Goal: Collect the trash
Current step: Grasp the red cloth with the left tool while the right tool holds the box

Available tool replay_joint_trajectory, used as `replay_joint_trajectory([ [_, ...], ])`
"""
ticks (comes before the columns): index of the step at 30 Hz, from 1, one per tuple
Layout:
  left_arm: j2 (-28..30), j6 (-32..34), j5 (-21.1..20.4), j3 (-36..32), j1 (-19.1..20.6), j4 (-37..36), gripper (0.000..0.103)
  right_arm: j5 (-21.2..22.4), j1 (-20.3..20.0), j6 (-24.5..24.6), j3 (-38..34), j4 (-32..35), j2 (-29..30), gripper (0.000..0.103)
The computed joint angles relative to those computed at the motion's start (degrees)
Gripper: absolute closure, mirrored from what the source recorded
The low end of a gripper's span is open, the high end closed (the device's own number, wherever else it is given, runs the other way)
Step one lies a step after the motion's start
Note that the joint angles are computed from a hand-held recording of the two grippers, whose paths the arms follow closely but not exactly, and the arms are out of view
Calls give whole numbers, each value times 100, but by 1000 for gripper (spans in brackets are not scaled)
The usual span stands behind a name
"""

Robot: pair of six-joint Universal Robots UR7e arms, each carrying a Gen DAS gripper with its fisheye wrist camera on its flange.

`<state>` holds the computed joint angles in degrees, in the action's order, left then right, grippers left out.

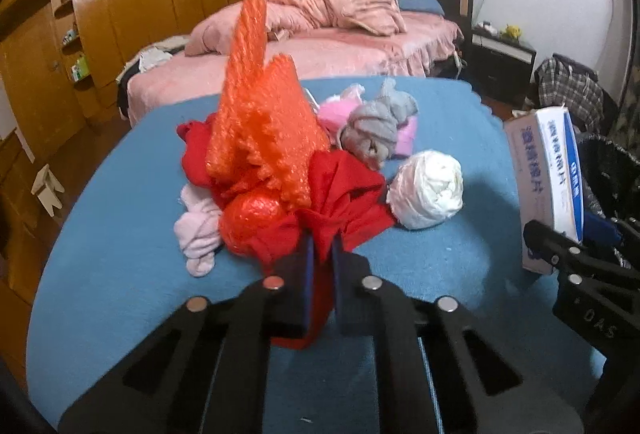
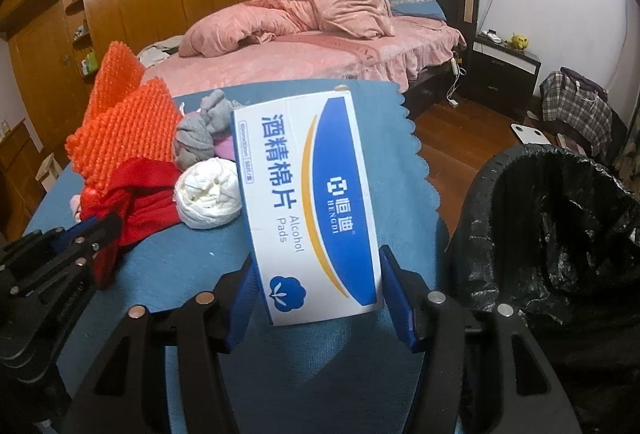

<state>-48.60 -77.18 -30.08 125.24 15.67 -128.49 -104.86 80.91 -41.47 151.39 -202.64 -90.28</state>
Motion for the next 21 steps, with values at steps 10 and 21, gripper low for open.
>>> replay_joint_trajectory([
  [10,-360,378,-356,710,-646,-1375,99,38,5,-45,77,-22,-75,46],
  [21,-131,275,-369,374,-319,-830,33,-61,29,7,11,132,-113,46],
])
